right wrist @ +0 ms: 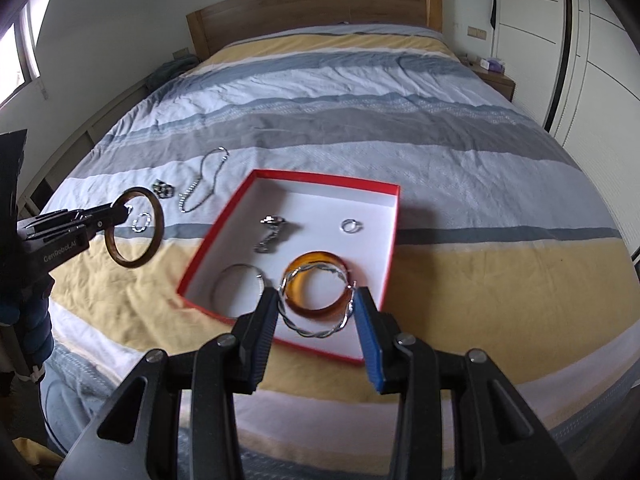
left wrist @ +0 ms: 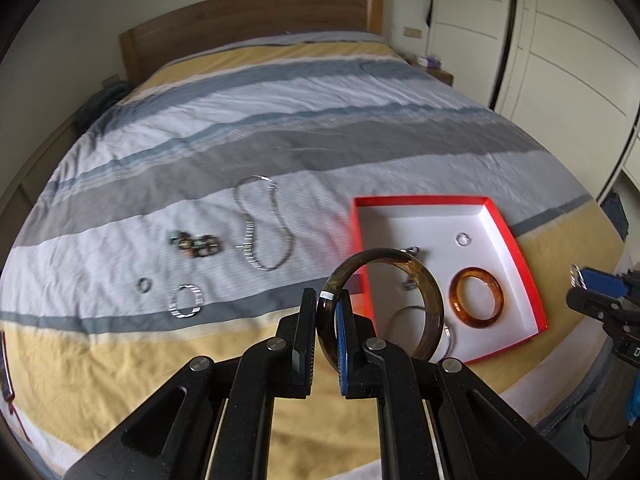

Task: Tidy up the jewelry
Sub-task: 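Carry the brown bangle and twisted hoop into the red box and open both tools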

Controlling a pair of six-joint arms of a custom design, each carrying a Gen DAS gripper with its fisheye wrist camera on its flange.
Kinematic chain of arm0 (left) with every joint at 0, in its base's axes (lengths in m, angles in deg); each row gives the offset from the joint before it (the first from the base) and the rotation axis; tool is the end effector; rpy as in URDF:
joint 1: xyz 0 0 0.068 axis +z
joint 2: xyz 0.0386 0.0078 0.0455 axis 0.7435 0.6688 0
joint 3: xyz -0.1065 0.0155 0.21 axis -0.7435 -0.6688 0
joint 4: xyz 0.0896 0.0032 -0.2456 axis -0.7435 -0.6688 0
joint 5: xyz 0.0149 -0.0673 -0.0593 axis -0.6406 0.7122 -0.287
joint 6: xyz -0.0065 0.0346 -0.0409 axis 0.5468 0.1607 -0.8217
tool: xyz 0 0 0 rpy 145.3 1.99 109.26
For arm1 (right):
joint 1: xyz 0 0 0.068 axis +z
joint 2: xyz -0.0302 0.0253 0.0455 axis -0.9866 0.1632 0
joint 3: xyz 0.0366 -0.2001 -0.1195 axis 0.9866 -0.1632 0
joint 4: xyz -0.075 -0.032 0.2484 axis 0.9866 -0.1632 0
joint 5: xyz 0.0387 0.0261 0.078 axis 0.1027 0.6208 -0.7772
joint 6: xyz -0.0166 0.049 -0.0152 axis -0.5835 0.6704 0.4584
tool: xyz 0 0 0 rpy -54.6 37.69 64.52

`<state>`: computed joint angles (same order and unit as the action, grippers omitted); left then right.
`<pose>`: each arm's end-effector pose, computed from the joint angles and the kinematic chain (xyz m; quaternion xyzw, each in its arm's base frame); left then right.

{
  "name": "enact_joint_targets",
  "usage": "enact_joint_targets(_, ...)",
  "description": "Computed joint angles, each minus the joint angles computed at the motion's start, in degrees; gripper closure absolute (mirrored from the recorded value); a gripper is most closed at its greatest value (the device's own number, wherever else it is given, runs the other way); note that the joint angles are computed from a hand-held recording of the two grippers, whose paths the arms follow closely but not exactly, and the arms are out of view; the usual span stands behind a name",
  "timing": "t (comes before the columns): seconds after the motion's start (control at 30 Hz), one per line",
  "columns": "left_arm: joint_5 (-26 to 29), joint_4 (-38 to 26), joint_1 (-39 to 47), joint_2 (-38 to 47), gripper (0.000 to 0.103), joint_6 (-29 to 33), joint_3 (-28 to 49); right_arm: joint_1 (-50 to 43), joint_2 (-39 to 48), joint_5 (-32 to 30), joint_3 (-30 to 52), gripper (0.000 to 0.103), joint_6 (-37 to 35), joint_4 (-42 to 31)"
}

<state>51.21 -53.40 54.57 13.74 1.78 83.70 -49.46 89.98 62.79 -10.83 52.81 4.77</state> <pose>0.2982 0.0217 0.2171 0.2292 0.9164 -0.0760 0.3192 0.1868 0.0990 0.2111 0.0823 0.9427 0.0169 0.3230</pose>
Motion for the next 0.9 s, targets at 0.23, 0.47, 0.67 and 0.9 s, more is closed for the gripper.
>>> enact_joint_targets(0.23, -6.27, 5.57, -10.46, 5.9, 0.094, -3.58, -0.08, -10.24, 8.62, -7.16, 0.19, 0.066, -9.62, 9.7)
enact_joint_targets(0.47, -11.21, 8.8, -16.87, 14.31, 0.094, -5.55, 3.01, -17.42, 21.76, -12.03, 5.88, 0.066, -16.04, 16.74)
enact_joint_targets(0.67, -12.09, 9.24, -17.77, 18.76, 0.094, -5.84, 3.7, -20.36, 33.73, -14.33, 12.83, 0.066, -19.86, 19.59)
enact_joint_targets(0.9, -13.19, 9.0, -17.99, 23.41, 0.093, -6.86, 5.79, -20.95, 42.76, -14.33, 18.91, 0.066, -20.98, 19.04)
